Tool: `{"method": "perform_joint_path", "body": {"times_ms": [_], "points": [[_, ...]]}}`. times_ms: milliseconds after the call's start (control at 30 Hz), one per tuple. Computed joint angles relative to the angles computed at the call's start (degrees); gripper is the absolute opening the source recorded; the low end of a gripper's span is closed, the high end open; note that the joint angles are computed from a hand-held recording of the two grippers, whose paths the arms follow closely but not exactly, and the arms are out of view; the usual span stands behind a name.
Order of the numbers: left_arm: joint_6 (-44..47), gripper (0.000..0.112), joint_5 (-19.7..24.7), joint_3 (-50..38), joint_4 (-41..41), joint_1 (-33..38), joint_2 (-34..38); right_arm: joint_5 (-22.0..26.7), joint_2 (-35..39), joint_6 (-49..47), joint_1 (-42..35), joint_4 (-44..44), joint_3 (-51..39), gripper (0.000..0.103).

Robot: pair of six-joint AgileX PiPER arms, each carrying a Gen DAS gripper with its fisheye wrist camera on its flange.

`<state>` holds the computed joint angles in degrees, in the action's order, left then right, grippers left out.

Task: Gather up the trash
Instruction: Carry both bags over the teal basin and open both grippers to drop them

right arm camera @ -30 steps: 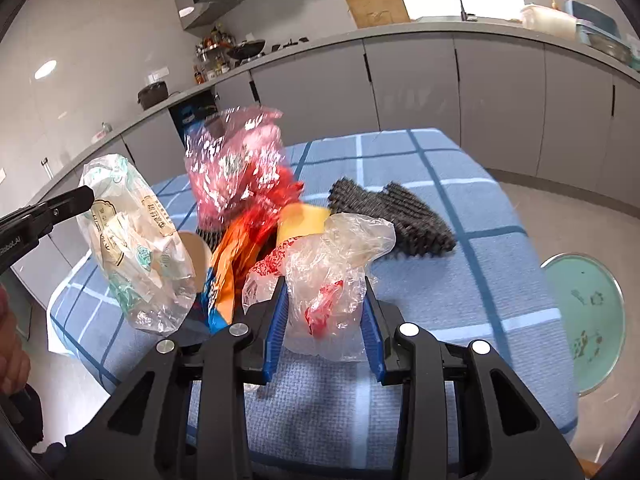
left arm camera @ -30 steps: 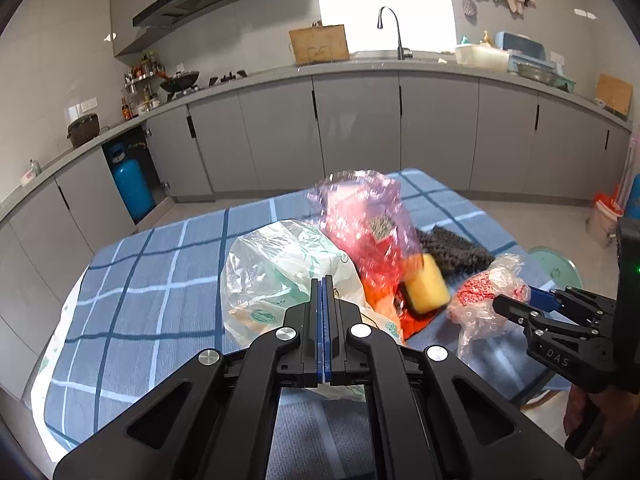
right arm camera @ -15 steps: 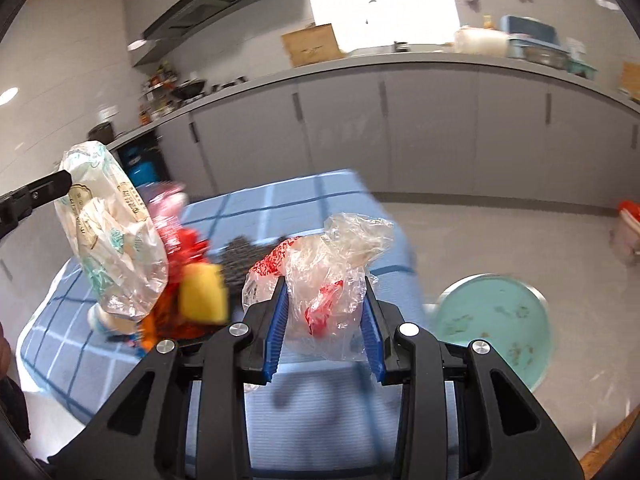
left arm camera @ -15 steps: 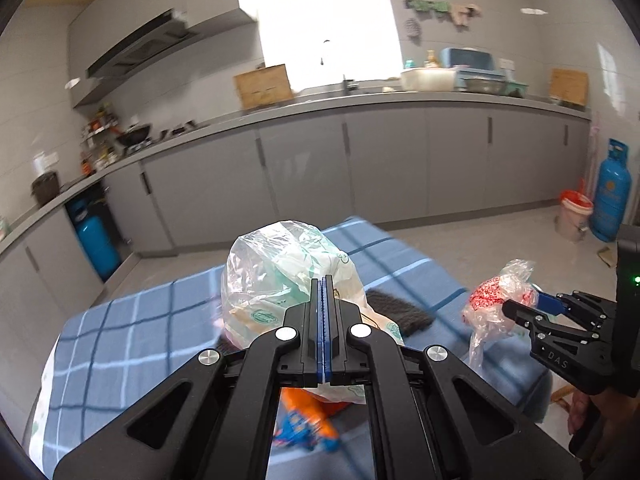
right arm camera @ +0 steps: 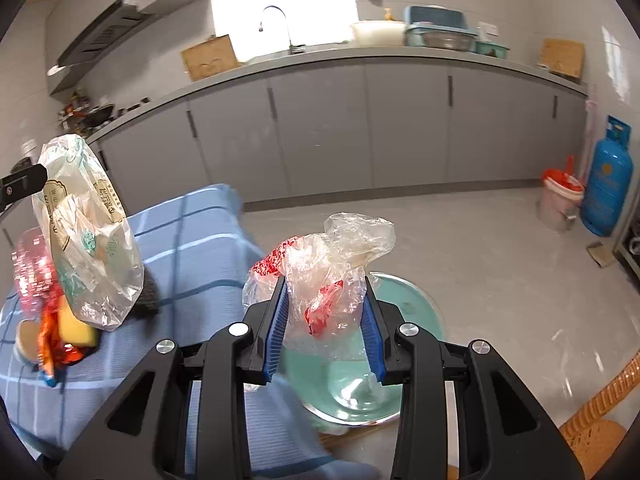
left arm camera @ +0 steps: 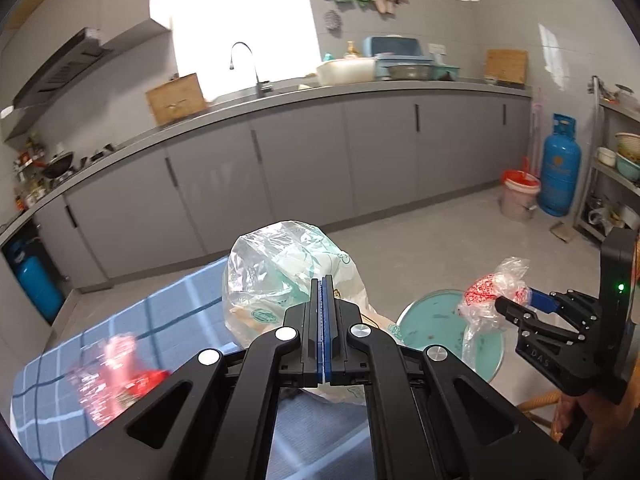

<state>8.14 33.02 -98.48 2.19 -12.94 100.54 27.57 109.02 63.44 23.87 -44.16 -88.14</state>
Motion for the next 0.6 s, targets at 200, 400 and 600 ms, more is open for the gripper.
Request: {"method": "perform_joint_path", "body": {"times_ms": [200, 400, 600], "points": [[-1.29, 0.002, 1.13, -7.07, 1.56, -4.7, 8.32, -1.46, 1.73, 1.66, -3.86, -2.1, 1.78, 0.036], [-1.88, 0.002, 4.01, -14.58, 0.53, -7.58, 16.65, -2.95, 5.77, -0.96, -7.4, 0.01, 0.44, 0.036], [-0.48, 0.002, 8.92, -22.94, -1.25, -8.61, 24.43, -3.95, 10.09, -5.9, -9.47, 4.98, -3.15, 0.039]]}}
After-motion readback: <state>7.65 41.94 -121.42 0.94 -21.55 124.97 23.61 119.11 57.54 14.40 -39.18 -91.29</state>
